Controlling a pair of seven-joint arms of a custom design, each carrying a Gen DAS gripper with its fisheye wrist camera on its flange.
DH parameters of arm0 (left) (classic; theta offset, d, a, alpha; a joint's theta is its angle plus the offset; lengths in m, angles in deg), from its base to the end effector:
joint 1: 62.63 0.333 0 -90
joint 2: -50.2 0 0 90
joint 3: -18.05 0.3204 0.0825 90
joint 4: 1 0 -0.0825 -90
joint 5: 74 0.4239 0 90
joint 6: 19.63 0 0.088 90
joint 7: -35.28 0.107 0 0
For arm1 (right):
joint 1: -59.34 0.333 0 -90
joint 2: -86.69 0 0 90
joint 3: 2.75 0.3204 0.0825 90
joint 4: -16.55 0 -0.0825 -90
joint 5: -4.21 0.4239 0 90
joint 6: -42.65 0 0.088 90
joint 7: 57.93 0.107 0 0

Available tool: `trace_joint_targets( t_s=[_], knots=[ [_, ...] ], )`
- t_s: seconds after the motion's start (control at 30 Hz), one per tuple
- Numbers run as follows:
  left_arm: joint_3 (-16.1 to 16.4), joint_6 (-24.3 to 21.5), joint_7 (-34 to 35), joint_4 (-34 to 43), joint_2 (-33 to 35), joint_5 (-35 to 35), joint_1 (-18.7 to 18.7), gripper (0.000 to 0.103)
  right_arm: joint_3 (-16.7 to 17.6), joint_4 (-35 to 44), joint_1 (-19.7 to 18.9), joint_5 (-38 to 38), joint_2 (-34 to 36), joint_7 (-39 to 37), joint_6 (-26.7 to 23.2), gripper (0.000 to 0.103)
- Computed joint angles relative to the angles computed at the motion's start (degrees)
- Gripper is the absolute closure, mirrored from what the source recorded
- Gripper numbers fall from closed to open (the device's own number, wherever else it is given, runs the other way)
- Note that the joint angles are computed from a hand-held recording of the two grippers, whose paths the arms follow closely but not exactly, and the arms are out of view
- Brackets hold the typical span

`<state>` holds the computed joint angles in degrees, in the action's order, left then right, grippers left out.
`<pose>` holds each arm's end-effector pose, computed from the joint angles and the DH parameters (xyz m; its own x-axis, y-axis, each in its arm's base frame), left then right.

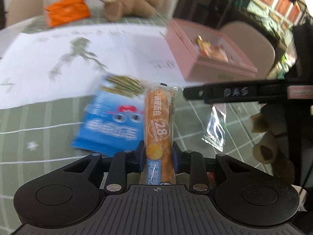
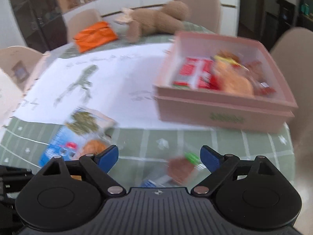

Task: Organize snacks
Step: 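Grasp the blue seaweed packet with the right tool while the left tool holds the bread stick, then move the blue seaweed packet with the right tool and set it on the table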

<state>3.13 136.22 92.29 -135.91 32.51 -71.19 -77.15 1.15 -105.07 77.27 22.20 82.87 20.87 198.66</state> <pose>0.4599 -0.2702 0.5082 -0.0661 -0.9708 0.2305 -0.8119 -0.0819 -0.5780 0.5693 0.2165 0.5022 0.3742 -0.9150 -0.1511 -0.7558 -0.2065 -0.6214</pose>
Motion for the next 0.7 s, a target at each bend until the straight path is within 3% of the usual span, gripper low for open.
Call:
trace_joint_targets(
  t_s=[0.13,0.27,0.37,0.5,0.6,0.7],
  knots=[
    [-2.30,-0.12,-9.27,-5.43,-8.37,4.20,4.99,0.072,0.79,3.63,1.23,4.09,2.33,-3.21,-3.62,0.011],
    [-3.88,-7.35,-19.79,-7.55,-13.09,7.28,9.94,0.072,2.21,9.79,2.00,8.45,6.78,-4.25,-9.37,0.011],
    [-2.78,-10.52,-24.06,-8.24,-14.20,7.35,10.38,0.072,3.33,15.08,3.11,4.76,11.39,0.26,-12.45,0.011],
    [-2.25,-12.61,-25.86,-7.56,-13.45,8.81,10.12,0.072,3.90,15.59,6.64,-8.54,13.78,4.78,-7.00,0.003],
    [-0.62,-12.60,-24.76,-6.84,-11.77,7.66,8.69,0.072,4.27,14.19,7.82,-13.90,13.83,3.67,-4.16,0.000],
    [0.71,-10.83,-21.79,-6.55,-10.41,6.04,6.81,0.072,5.46,11.97,5.88,-9.16,11.61,-1.95,-4.95,0.002]
  ],
)
